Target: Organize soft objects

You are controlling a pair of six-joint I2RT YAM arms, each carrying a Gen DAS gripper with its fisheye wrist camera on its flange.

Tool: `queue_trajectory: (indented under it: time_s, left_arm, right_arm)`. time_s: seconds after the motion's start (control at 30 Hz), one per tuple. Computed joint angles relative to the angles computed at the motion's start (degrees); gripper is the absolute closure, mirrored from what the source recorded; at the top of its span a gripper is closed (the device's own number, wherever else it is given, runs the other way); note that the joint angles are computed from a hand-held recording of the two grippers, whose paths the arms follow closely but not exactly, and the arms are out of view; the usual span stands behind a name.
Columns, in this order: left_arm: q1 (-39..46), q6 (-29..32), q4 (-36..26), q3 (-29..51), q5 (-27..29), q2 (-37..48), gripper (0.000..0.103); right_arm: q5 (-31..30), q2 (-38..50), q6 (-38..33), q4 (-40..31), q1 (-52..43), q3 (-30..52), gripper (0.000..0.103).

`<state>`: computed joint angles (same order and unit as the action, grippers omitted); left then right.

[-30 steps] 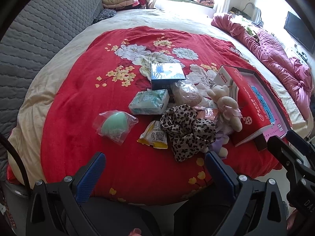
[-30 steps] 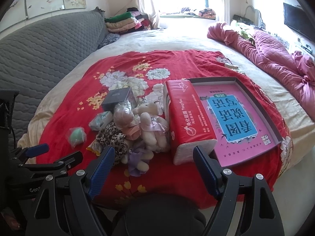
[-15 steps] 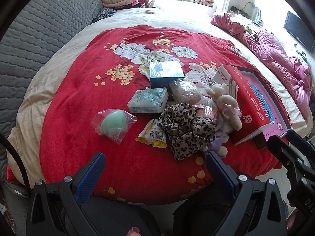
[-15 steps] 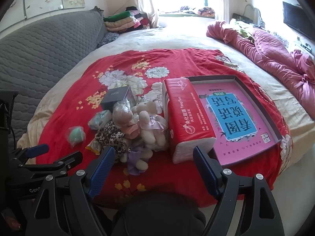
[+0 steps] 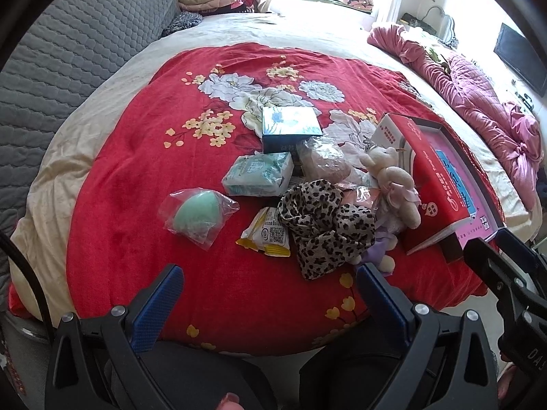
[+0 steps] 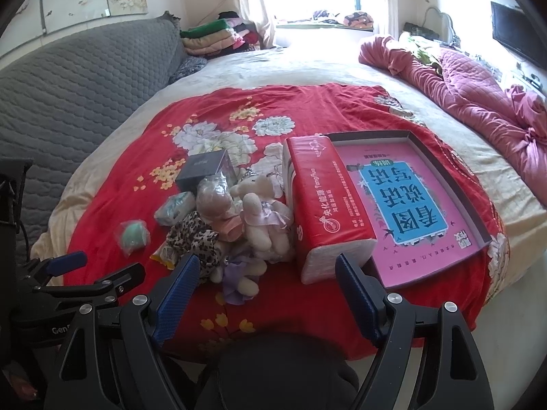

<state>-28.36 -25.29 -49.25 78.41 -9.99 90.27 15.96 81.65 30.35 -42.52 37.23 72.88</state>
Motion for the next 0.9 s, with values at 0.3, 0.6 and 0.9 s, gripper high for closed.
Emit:
queue_trajectory:
  time_s: [0.3, 0.6, 0.9]
  left_arm:
    - [3.8, 0.3, 1.7, -2.2, 3.1, -0.7, 0.001]
    - [11.9, 1.9, 4.0, -6.2, 7.6, -1.3, 0.001]
    - [17.7, 4.6, 6.9, -5.5, 11.1, 3.8, 0.001]
  right_arm:
    - [0.1, 1.9, -1.1, -0.2, 0.4, 1.3, 0.021]
    - [-1.1, 4.1, -2.0, -0.1, -0.3, 2.6, 0.021]
    - [-0.6, 7.8, -5.4, 0.9, -1.0, 5.5, 0.021]
